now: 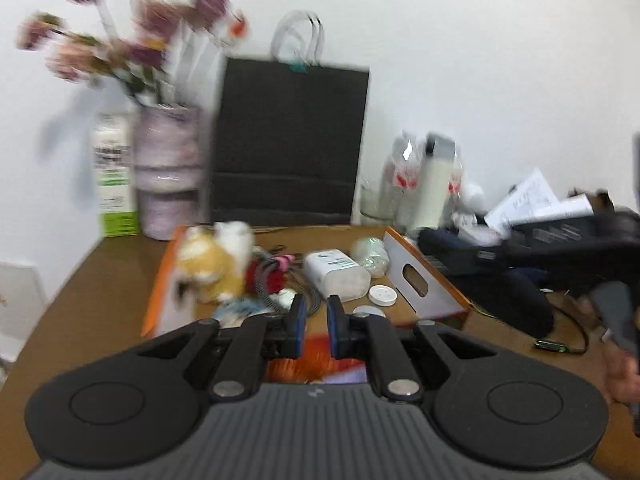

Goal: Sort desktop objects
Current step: 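Carry the orange item and navy case into the cardboard box and open both tools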

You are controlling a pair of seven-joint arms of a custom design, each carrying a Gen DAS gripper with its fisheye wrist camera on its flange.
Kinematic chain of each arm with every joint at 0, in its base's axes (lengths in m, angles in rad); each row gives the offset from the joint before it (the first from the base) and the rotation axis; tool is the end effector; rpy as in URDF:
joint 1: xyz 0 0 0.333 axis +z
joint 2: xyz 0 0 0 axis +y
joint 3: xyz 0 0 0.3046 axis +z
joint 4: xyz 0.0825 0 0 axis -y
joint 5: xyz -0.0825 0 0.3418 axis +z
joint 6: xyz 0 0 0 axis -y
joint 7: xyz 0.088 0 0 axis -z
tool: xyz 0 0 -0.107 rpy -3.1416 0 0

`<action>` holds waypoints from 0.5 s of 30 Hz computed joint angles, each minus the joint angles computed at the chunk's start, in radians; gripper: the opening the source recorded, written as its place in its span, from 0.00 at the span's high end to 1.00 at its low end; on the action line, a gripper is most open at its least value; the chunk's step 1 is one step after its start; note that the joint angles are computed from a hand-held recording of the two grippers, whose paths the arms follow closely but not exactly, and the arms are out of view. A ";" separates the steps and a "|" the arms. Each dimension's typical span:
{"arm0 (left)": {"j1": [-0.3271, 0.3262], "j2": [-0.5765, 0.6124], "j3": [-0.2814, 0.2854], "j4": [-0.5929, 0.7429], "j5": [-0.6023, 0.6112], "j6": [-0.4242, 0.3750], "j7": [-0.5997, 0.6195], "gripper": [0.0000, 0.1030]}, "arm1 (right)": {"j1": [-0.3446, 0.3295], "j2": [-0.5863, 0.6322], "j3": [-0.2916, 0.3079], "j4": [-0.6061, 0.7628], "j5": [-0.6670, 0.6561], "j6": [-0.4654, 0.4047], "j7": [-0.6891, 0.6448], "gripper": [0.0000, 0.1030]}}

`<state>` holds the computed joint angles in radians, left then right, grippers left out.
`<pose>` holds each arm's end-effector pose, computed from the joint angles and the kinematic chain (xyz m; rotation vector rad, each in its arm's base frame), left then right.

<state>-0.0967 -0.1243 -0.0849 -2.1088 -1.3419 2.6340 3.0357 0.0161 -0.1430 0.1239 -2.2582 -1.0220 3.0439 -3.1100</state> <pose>0.5129 -0.0713 0.5340 -1.0969 2.1424 -1.3733 0.4786 0.1365 0.5129 -1.1555 1.9013 -0.5883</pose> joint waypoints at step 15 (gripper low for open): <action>0.175 0.387 -0.164 0.433 0.460 -0.217 -0.423 0.38 | 0.248 0.492 -0.197 0.562 0.500 -0.448 -0.561 0.31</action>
